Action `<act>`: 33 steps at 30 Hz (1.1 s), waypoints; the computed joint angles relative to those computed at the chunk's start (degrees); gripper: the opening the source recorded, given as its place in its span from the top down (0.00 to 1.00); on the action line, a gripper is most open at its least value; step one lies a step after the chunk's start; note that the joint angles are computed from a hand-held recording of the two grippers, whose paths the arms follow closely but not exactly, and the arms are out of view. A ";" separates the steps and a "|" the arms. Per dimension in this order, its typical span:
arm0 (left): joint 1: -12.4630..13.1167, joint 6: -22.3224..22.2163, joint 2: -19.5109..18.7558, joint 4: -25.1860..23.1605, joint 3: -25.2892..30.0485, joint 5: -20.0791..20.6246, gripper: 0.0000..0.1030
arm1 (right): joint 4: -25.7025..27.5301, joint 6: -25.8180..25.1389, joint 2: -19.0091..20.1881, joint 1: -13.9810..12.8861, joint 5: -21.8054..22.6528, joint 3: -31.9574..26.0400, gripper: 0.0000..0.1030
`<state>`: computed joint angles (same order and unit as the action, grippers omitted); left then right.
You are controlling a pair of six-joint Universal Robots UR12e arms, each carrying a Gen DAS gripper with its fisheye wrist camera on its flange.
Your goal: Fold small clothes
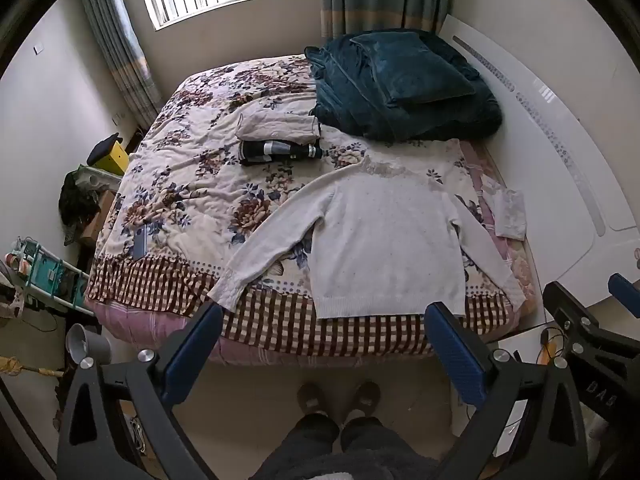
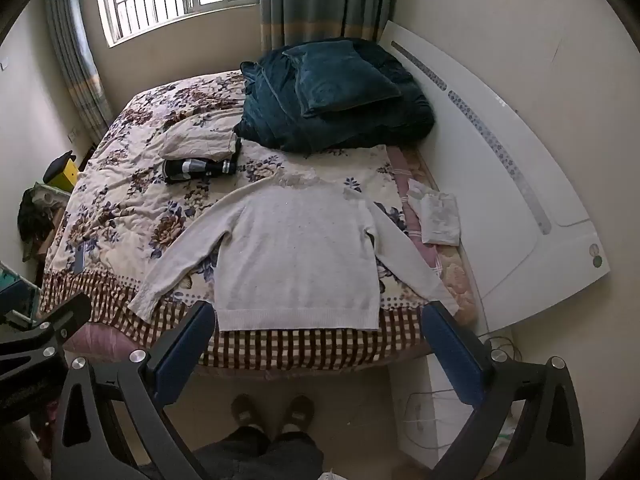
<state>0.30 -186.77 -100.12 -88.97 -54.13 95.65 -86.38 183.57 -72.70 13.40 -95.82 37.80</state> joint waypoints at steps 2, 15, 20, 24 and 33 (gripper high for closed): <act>0.20 -0.20 0.55 2.02 -1.14 -0.86 0.00 | 0.49 -0.23 0.14 0.01 -0.37 -0.43 0.00; -0.23 -0.61 -0.45 1.27 1.28 0.33 0.00 | -0.44 -0.94 -0.25 -0.64 0.06 -0.06 0.00; 0.05 -0.41 -0.15 1.95 0.76 0.02 0.00 | 1.85 -1.63 0.90 -1.04 0.03 -3.95 0.00; 0.01 -0.47 -0.03 2.44 0.69 0.05 0.00 | 1.53 -1.70 0.80 -0.91 -0.03 -3.77 0.00; -0.32 -0.89 -0.52 2.45 1.52 0.26 0.00 | 1.77 -2.08 0.94 -1.07 0.23 -4.63 0.00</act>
